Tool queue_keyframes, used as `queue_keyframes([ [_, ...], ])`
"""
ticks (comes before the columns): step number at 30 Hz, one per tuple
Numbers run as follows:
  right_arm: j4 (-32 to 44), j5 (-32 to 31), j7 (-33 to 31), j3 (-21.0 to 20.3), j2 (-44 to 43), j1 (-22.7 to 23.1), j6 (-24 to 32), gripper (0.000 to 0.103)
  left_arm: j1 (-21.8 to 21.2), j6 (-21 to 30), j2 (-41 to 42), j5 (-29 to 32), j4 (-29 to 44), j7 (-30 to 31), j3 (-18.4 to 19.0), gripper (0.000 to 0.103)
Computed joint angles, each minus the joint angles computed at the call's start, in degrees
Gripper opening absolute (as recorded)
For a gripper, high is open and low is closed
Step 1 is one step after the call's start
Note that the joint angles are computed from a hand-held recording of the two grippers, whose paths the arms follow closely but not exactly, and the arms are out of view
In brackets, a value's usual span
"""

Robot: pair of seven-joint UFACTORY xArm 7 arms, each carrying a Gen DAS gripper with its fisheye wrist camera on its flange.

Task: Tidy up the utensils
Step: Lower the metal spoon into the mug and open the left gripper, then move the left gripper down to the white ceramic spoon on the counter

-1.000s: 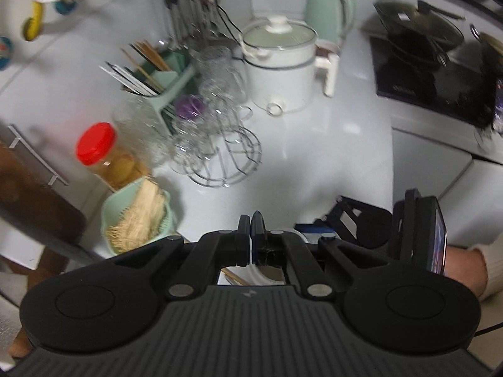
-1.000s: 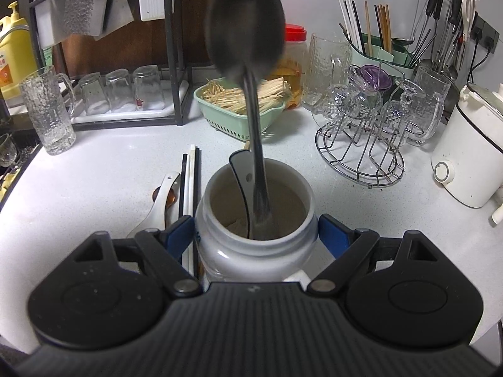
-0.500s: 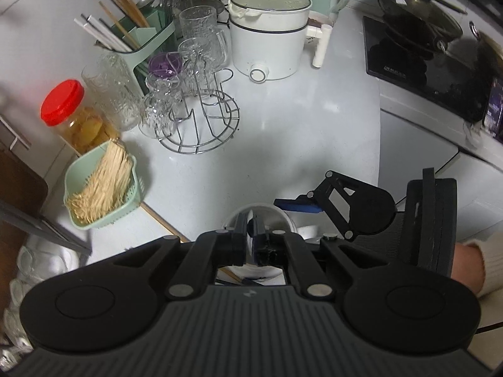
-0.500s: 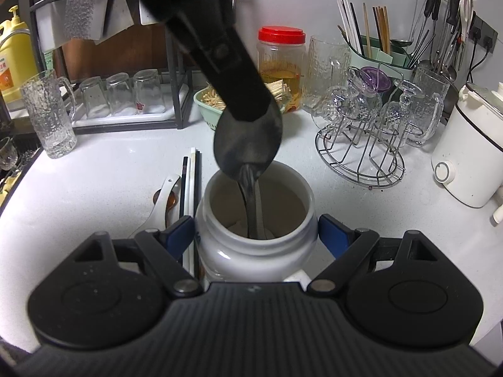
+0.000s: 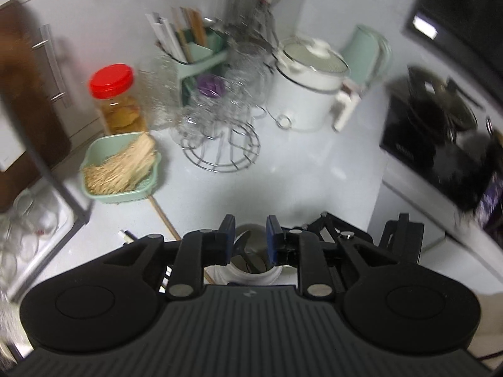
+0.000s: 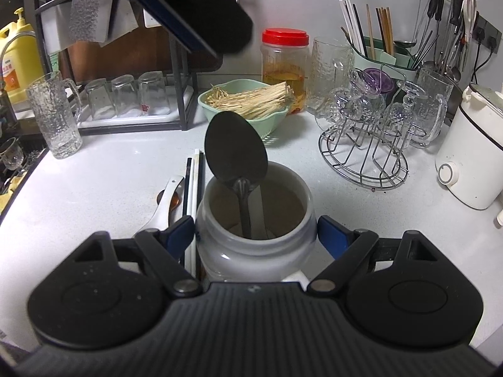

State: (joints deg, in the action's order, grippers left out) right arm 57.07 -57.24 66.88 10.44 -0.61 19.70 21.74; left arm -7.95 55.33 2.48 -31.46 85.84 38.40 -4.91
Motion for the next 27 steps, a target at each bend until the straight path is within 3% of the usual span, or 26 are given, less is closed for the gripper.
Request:
queue_keyframes([
  [5,-0.5,-1.1,0.4,-0.1,-0.3,-0.3,-1.1,0.087,0.5,-6.5,-5.5,-3.8,-7.7,-2.1,1.3,0.024],
  [13,-1.3,-0.5,0.1,-0.1,-0.8,-0.9,-2.7,0.087,0.8,-15.2,-12.3,-7.4,-19.5,-10.3,4.3,0.024],
  [20,-1.4,2.5,-4.0,0.0,-1.0,-1.2,-3.1,0.086,1.1,-19.4,-16.3,-6.4,-29.5,-17.5,6.3,0.024],
  [27,-2.3,6.3,-8.6,-0.1,-1.7,-1.8,-3.8,0.086,0.1,-20.9,-16.7,-10.1,-36.4,-20.9,8.3,0.024],
])
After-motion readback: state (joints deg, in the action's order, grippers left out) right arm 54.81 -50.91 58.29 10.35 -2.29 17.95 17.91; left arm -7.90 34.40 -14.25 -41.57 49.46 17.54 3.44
